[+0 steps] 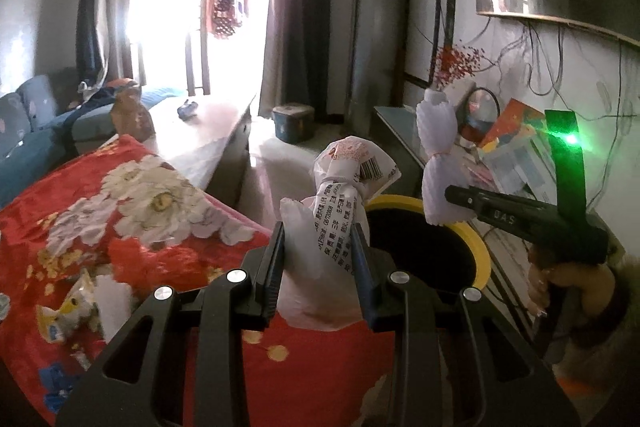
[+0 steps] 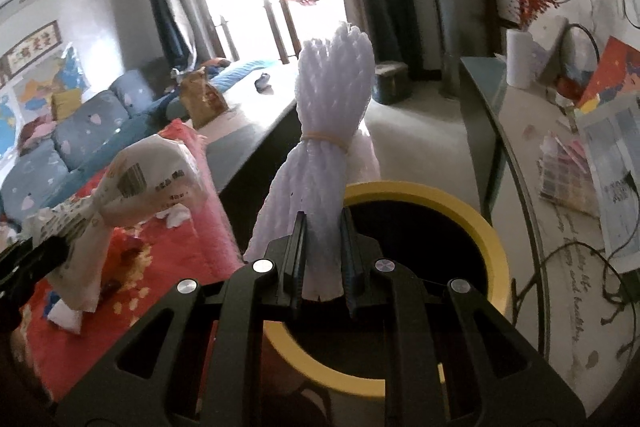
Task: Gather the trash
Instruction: 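Carry the foam sleeves in right tool while left tool carries the bag to the yellow bin, then open the right tool over the bin while the left tool opens to drop the bag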
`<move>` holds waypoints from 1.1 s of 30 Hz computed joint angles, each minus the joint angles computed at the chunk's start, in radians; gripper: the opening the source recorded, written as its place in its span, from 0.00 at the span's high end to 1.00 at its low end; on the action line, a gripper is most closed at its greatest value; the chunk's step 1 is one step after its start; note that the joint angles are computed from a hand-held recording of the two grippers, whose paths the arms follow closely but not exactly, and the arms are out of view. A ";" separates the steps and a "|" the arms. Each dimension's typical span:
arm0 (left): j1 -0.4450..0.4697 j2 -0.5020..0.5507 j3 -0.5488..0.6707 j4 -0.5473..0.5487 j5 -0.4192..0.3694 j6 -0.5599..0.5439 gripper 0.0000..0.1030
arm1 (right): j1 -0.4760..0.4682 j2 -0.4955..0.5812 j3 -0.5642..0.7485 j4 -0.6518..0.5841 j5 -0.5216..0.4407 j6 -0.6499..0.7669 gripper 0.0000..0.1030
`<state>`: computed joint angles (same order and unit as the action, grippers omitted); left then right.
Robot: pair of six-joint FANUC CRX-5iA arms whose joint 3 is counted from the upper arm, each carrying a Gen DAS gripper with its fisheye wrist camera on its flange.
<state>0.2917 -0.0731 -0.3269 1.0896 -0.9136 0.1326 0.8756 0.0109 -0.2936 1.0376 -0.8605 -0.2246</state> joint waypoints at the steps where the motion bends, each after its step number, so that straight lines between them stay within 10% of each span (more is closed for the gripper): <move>1: -0.006 0.004 0.003 -0.010 -0.003 0.010 0.71 | -0.002 -0.002 -0.002 -0.006 -0.001 0.000 0.89; 25: -0.193 0.157 0.135 -0.231 0.040 0.205 0.69 | -0.033 -0.017 -0.026 -0.240 -0.062 0.019 0.87; 29: -0.199 0.193 0.151 -0.200 0.024 0.200 0.44 | -0.035 -0.011 -0.021 -0.274 -0.066 0.018 0.55; 33: -0.193 0.180 0.123 -0.152 0.042 0.182 0.21 | -0.033 -0.014 -0.029 -0.255 -0.076 -0.020 0.48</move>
<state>0.0989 0.1074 -0.2044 0.9380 -0.8716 0.3147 0.8428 -0.0028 -0.3224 0.7825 -0.9363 -0.2451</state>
